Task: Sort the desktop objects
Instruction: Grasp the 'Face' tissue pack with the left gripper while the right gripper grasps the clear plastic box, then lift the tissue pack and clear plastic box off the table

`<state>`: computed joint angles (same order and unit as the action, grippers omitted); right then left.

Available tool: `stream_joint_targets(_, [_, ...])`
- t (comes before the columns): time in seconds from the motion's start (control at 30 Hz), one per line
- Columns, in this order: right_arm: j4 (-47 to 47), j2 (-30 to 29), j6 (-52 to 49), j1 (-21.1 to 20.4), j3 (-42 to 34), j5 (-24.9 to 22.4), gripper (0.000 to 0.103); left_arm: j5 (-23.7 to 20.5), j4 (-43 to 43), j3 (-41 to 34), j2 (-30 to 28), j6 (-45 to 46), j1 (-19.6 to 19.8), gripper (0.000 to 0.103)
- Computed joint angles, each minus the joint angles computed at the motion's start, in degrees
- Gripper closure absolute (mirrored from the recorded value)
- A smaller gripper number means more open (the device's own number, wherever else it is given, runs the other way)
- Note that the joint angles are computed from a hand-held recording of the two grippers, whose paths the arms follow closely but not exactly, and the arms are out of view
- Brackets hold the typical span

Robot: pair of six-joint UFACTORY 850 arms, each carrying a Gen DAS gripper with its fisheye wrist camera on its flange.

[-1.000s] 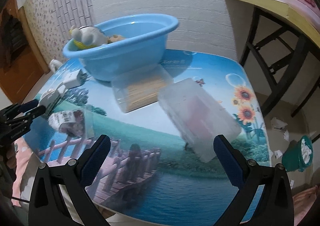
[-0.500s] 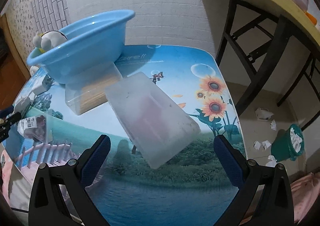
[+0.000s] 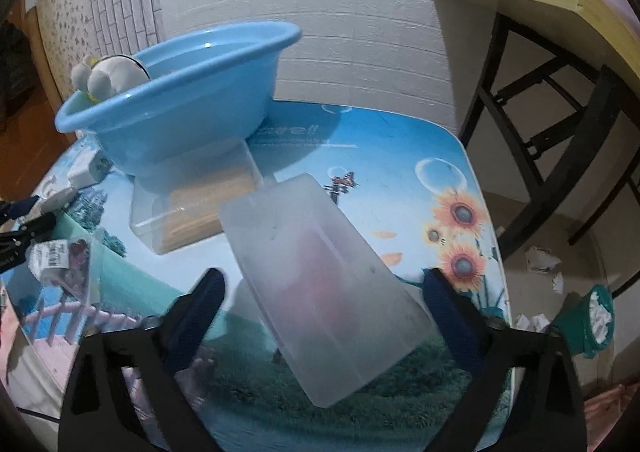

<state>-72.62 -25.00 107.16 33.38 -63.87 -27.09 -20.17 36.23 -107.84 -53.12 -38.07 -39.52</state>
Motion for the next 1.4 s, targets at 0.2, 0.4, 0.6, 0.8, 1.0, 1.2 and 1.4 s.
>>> stream_joint_targets(0.2, [-0.5, 0.9, 1.5, 0.7, 0.9, 0.1, 0.025, 0.4, 1.4, 1.7, 1.1, -1.5, 0.0, 0.052])
stream_joint_targets(0.4, [-0.4, 2.5, 4.2, 1.6, 2.5, -0.4, 0.038, 1.8, 2.7, 4.1, 2.6, -3.5, 0.2, 0.057])
stream_joint_targets(0.6, [0.1, 3.7, 5.3, 3.0, 3.9, -1.0, 0.042, 3.3, 5.2, 7.4, 4.6, -6.4, 0.2, 0.057])
stream_joint_targets(0.8, [-0.1, 4.4, 7.2, 4.5, 4.8, -2.7, 0.043, 4.4, 9.7, 10.9, 6.6, -11.9, 0.1, 0.057])
stream_joint_targets(1.0, [0.8, 4.9, 7.1, 5.6, 5.4, -4.0, 0.044, 4.9, 11.7, 12.9, 7.8, -14.3, -0.1, 0.057])
stream_joint_targets(1.2, [2.8, 5.5, 5.7, 6.7, 6.0, -5.6, 0.045, 5.3, 13.2, 14.7, 9.0, -15.8, -0.6, 0.057])
stream_joint_targets(1.4, [6.1, 5.0, 2.0, 7.7, 5.3, -8.1, 0.046, 5.4, 14.4, 15.8, 9.7, -17.5, -1.0, 0.057])
